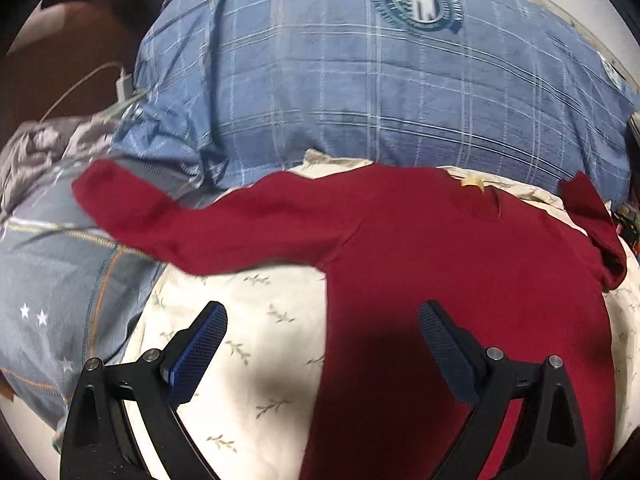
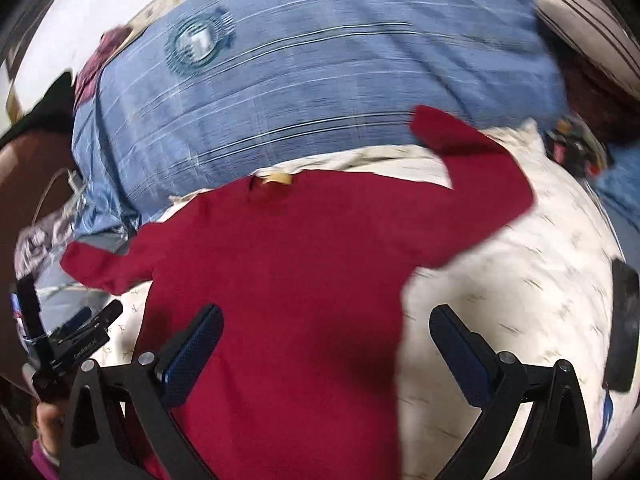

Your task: Fold small clothes

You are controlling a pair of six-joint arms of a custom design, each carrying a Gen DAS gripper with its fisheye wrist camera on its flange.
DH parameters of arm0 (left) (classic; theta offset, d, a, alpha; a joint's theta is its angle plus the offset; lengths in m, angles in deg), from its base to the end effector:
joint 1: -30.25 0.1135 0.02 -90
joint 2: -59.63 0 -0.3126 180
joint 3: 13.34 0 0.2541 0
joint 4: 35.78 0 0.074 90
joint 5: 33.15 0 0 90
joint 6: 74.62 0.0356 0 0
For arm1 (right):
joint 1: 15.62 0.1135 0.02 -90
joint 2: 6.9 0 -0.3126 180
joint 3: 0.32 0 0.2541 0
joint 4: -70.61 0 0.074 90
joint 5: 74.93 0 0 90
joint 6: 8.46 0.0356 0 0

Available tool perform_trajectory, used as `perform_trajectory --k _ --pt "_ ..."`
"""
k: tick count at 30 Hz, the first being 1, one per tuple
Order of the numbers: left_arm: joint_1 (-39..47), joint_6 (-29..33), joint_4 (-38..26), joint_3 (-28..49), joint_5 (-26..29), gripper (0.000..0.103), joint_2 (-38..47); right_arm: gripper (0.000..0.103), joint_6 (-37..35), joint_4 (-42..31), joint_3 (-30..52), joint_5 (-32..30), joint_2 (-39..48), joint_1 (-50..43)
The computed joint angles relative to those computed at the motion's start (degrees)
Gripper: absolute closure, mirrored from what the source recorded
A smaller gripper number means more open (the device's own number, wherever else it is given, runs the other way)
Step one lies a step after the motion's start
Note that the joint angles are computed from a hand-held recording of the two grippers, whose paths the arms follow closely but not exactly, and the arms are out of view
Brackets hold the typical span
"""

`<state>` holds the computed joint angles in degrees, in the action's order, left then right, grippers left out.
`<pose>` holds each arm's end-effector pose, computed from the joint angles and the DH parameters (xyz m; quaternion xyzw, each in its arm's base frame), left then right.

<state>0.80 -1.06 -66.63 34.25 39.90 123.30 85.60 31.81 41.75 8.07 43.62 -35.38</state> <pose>0.1786 -0.0889 0.2444 0.0505 0.9202 -0.0153 0.3878 0.1396 -0.0455 0.2372 0.1700 0.9141 0.0066 0.3681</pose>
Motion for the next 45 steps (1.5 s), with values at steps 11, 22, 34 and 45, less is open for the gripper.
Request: perform_trajectory --k 11,22,34,45 --pt "-0.3 0.3 2.1 2.5 1.4 0.006 5.9 0.0 11.3 14.1 -0.8 25.1 14.3 27.2" --pt "-0.5 -0.6 4.0 3.1 0.4 0.006 9.7 0.0 17.1 17.2 -2.6 21.3 16.0 25.8" --pt "0.3 -0.7 5.9 2.0 1.9 0.006 10.6 0.0 16.6 19.1 -2.9 23.7 20.0 25.6" --pt "1.2 -1.0 6.5 2.3 2.9 0.006 12.1 0.0 16.0 19.6 -2.5 25.0 22.6 26.0"
